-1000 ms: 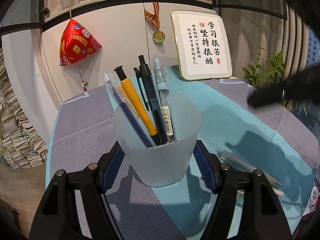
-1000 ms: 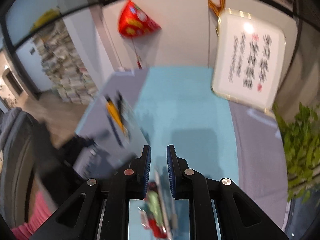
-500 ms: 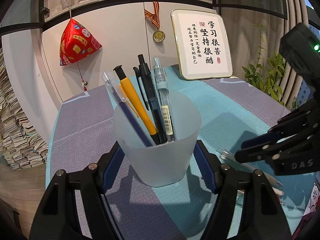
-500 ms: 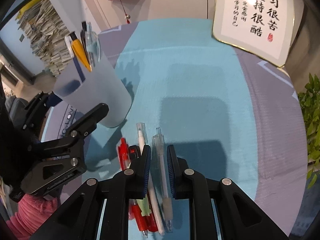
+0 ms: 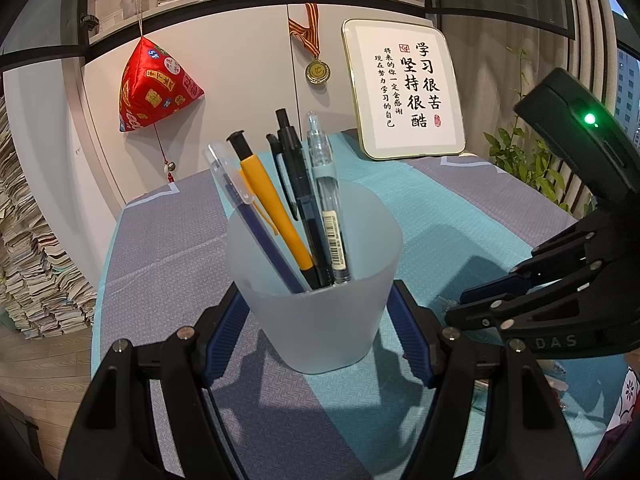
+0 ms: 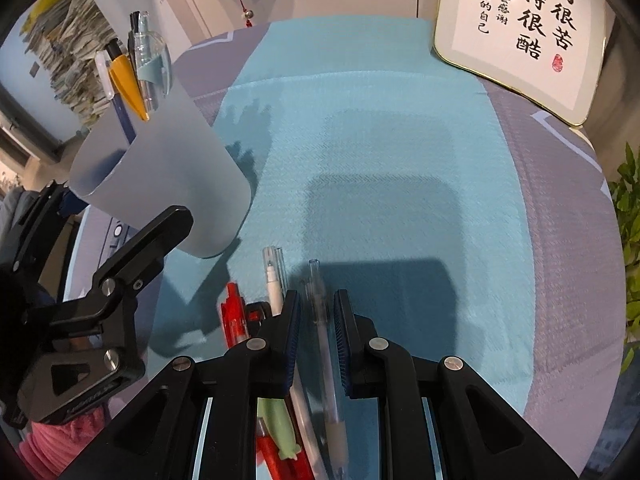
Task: Organize stationery
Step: 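Grasp another clear pen from the pile with the right gripper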
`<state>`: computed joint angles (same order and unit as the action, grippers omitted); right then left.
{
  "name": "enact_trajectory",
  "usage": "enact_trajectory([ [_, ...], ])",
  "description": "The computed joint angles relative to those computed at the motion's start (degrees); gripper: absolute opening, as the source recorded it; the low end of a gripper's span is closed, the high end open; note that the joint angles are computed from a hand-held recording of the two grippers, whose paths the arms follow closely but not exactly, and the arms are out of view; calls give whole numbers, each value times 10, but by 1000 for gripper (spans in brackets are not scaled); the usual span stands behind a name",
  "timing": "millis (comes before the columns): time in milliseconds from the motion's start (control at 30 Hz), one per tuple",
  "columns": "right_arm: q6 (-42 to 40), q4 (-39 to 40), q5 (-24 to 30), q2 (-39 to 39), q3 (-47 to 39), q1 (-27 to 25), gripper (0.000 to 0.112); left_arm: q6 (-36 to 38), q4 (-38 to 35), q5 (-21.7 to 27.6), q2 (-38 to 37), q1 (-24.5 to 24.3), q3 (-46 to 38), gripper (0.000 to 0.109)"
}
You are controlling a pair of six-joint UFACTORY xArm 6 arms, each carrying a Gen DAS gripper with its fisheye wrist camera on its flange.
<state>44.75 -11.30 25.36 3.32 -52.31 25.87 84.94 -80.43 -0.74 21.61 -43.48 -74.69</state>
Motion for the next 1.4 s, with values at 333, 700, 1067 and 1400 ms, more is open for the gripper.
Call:
enact_trajectory([
  [333, 68, -86, 22, 9, -19, 9, 16, -2, 1, 0, 0, 0, 0, 70],
  [700, 197, -204, 15, -105, 47, 5, 15, -3, 3, -1, 0, 0, 0, 70],
  [1067, 258, -278, 40, -157, 50, 26, 8, -6, 6, -1, 1, -1, 0, 70],
  [1400, 96, -101, 23, -80, 22, 3, 14, -6, 6, -1, 2, -1, -2, 70],
])
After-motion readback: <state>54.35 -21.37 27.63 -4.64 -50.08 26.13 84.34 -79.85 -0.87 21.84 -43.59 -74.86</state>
